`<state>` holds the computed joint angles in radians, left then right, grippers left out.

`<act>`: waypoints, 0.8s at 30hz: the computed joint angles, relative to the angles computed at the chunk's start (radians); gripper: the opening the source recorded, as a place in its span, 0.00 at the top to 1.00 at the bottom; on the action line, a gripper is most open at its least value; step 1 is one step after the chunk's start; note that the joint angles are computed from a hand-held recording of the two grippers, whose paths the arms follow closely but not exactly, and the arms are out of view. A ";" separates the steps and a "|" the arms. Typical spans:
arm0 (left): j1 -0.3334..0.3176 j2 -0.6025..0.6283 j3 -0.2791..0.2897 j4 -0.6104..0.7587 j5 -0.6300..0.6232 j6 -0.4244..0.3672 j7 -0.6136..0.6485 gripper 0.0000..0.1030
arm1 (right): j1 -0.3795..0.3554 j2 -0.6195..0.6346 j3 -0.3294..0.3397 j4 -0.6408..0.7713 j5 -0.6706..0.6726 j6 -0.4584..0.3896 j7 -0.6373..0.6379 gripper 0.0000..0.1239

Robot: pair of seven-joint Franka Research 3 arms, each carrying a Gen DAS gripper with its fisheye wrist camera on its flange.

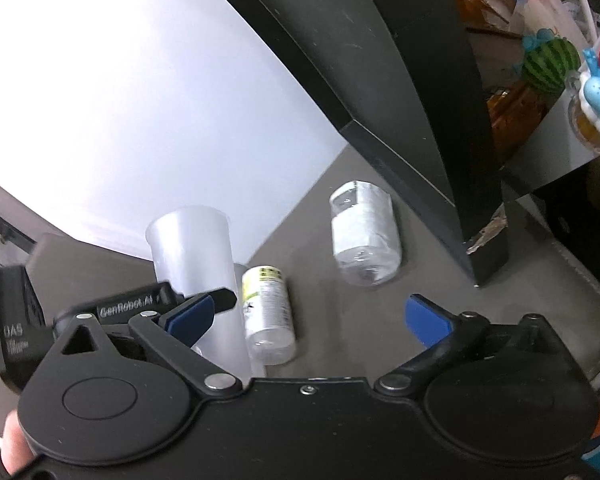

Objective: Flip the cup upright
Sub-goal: 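Lift the clear cup off the seat with the left tool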

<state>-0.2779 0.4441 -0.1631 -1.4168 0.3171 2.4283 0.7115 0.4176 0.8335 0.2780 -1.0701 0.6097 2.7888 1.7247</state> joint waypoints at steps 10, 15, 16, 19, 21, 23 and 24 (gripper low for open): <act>-0.005 -0.086 -0.019 -0.101 -0.004 0.034 0.002 0.37 | -0.047 -0.045 0.085 -0.074 0.104 0.049 -0.124 0.17; -0.011 -0.126 -0.035 -0.145 -0.009 0.050 0.018 0.37 | -0.083 -0.048 0.146 -0.081 0.187 0.045 -0.233 0.17; -0.013 -0.134 -0.037 -0.157 -0.008 0.056 0.015 0.37 | -0.095 -0.047 0.164 -0.080 0.212 0.034 -0.267 0.17; -0.014 -0.164 -0.042 -0.198 -0.010 0.078 0.013 0.37 | -0.098 -0.055 0.169 -0.081 0.262 0.019 -0.327 0.17; -0.014 -0.180 -0.047 -0.221 -0.015 0.089 0.017 0.37 | -0.106 -0.055 0.183 -0.077 0.300 0.001 -0.377 0.17; -0.014 -0.201 -0.051 -0.249 -0.021 0.100 0.015 0.37 | -0.115 -0.057 0.201 -0.074 0.348 -0.012 -0.439 0.17; -0.013 -0.209 -0.054 -0.262 -0.026 0.108 0.018 0.37 | -0.117 -0.060 0.203 -0.073 0.366 -0.023 -0.465 0.17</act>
<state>-0.2910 0.2347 -0.2175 -1.6786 0.2911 2.5365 0.7296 0.3002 0.7738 0.4812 -1.1430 0.9762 2.7655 1.2598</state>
